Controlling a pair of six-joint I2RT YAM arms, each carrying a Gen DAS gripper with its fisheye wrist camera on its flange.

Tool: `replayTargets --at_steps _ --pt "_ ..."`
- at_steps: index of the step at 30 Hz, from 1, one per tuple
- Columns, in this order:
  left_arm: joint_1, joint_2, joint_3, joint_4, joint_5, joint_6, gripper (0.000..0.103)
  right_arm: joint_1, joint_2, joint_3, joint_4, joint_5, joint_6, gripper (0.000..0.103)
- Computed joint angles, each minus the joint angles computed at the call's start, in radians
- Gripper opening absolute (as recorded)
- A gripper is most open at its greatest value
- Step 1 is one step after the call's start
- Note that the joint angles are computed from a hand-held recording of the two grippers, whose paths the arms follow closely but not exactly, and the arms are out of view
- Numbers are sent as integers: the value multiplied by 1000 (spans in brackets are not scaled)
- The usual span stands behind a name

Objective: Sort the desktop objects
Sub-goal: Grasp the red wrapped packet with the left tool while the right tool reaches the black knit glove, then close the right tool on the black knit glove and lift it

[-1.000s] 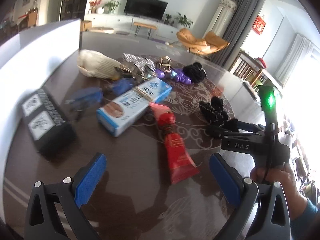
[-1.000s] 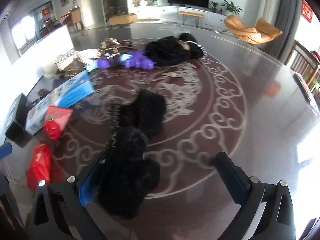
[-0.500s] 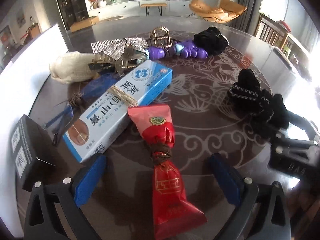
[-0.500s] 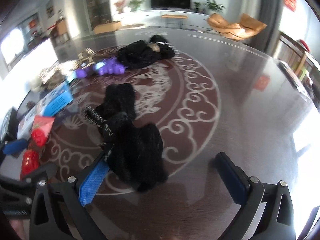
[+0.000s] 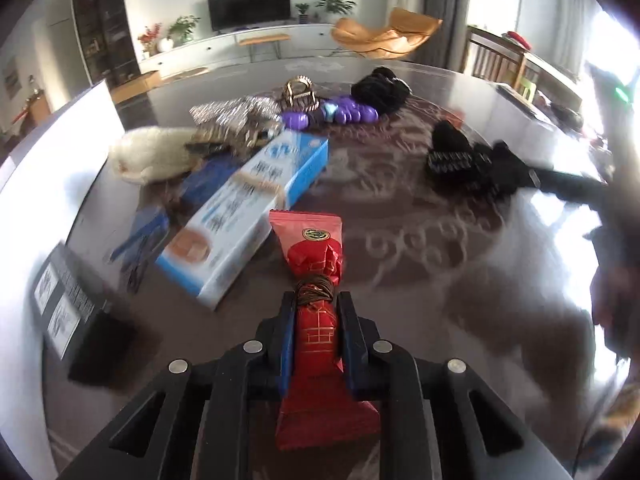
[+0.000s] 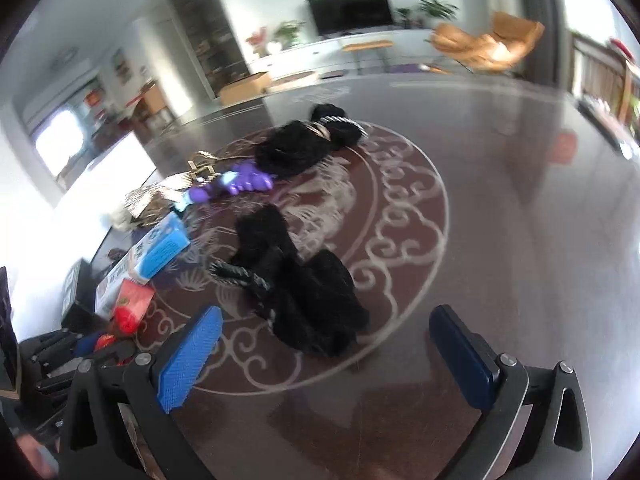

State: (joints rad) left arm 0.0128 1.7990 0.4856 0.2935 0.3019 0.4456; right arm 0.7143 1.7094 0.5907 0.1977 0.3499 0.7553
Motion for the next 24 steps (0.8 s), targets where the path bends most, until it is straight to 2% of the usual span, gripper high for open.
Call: replayTargets --at_steps 4,5,7,9,10,12,16,17,18,19,20,21,24 --pt "131 -31 -48 -40 128 122 19 -63 108 191 -174 -116 -206 103" --pt "143 -23 -54 -31 143 130 19 -60 155 252 -228 -105 -239 103" --pt "179 -27 -56 -51 175 147 20 -47 197 300 -251 -106 -263 98" --pt "197 -28 -50 -72 189 155 21 -4 219 332 -278 -65 -241 79" --pt "203 -25 -45 -82 200 158 22 25 225 347 -301 -40 -219 72" --pt "215 -26 -39 -106 220 166 26 100 217 359 -344 0 -161 41" --pt "227 -21 -29 -131 242 175 31 238 173 323 -402 3 8 41" --pt "221 -26 -36 -124 237 175 35 268 159 307 -410 4 50 44" --pt "210 -36 -51 -103 218 169 50 289 139 279 -409 -1 84 58" --pt "187 -43 -73 -57 169 147 80 303 111 248 -400 -15 117 68" --pt "171 -46 -92 -16 112 129 92 308 79 208 -382 -21 136 84" --pt "137 -38 -113 48 24 93 99 315 50 183 -376 -18 158 91" --pt "144 -27 -89 28 18 68 98 297 -10 157 -382 -42 172 91"
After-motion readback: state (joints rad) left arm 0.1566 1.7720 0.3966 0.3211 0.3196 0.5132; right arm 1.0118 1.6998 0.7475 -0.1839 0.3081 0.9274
